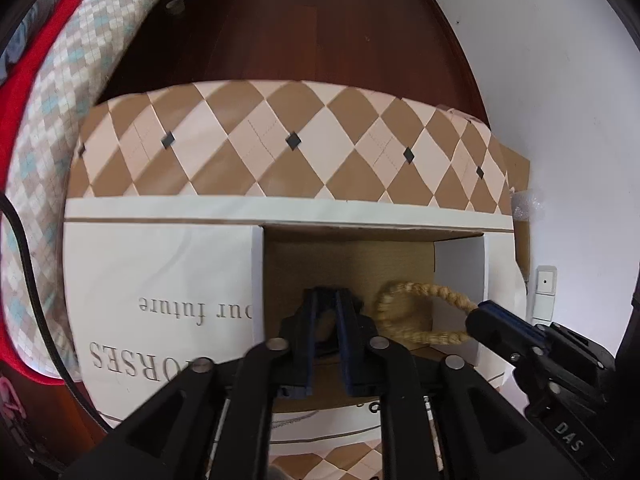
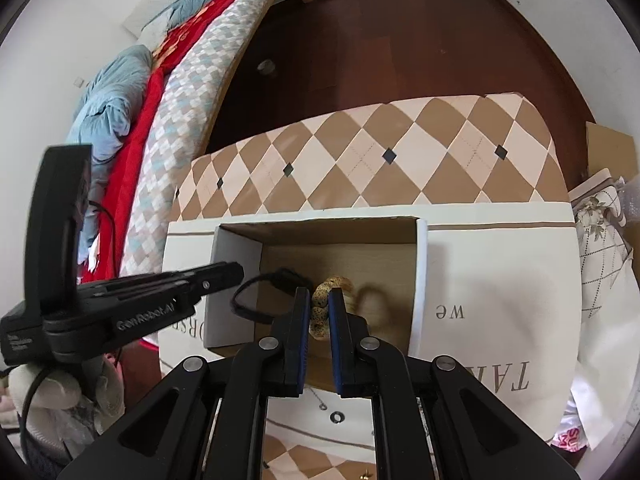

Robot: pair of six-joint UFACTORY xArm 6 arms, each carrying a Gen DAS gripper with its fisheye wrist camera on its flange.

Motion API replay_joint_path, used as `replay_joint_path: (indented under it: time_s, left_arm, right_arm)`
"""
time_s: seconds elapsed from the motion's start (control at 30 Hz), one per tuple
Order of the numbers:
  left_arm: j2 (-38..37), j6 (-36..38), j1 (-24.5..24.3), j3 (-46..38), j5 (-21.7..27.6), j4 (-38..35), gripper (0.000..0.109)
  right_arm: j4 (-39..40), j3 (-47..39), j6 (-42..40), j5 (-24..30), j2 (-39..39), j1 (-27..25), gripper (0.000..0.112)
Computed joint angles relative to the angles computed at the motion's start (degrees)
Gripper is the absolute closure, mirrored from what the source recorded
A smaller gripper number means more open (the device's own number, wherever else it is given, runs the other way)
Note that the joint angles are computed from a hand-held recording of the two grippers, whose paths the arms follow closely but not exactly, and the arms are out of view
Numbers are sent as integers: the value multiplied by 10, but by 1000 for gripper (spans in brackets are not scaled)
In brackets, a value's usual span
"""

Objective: Organize jewelry
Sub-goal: 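Lower the watch and bead bracelet into the white box and open both tools, then lift both tools away from the box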

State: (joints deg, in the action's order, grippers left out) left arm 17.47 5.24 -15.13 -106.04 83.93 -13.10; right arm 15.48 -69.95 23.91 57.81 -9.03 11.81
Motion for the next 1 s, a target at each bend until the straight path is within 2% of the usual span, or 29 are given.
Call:
replay_joint_path:
  time_s: [0.03,0.07,0.1,0.13,0.17,0.23,0.27,0.33,0.37,0.4,0.47,0.63,1.0]
  left_arm:
    - [-2,-1,-4,-3,-4,14,85]
    - [0,-2,-4,-9,-6,20,63]
    - [-6,-5,-5,-7,-14,32,48]
    - [-7,-6,-4,-8,-20,38,24]
    - [-17,-9,-1,1,-37,44,19]
    - [-32,-18,1,14,-58,65,18]
    - [-44,-23,1,28,-70,83,12]
    - [-70,-34,2,64,-105,114,6]
    - [-89,-39,4,90,-124,126,6]
    - [-103,-42,7,109,-135,129,6]
    - [-134,-43,12,154,-165,137,6]
    - [-199,-44,12,243,-206,158,6]
    - [-290,-38,19,338,-239,170,6]
  right_arm:
    - [-19,-10,11,16,5,2,99]
    - [-39,-17,21,27,6,5,83]
    - [-48,-19,24,32,5,7,58]
    - [-57,-21,28,36,3,8,48]
    - [-70,-25,36,43,1,11,41]
    - [-115,-34,56,66,-3,22,41]
    - [-136,-38,66,77,-5,28,39]
    - [-192,-49,95,118,-4,47,22]
    - [-214,-45,110,127,-10,56,12]
    - [-229,-42,121,135,-12,64,10]
    - [-243,-32,137,144,-16,77,9]
    - [-263,9,177,135,-37,99,9]
    - [-305,45,246,139,-88,141,9]
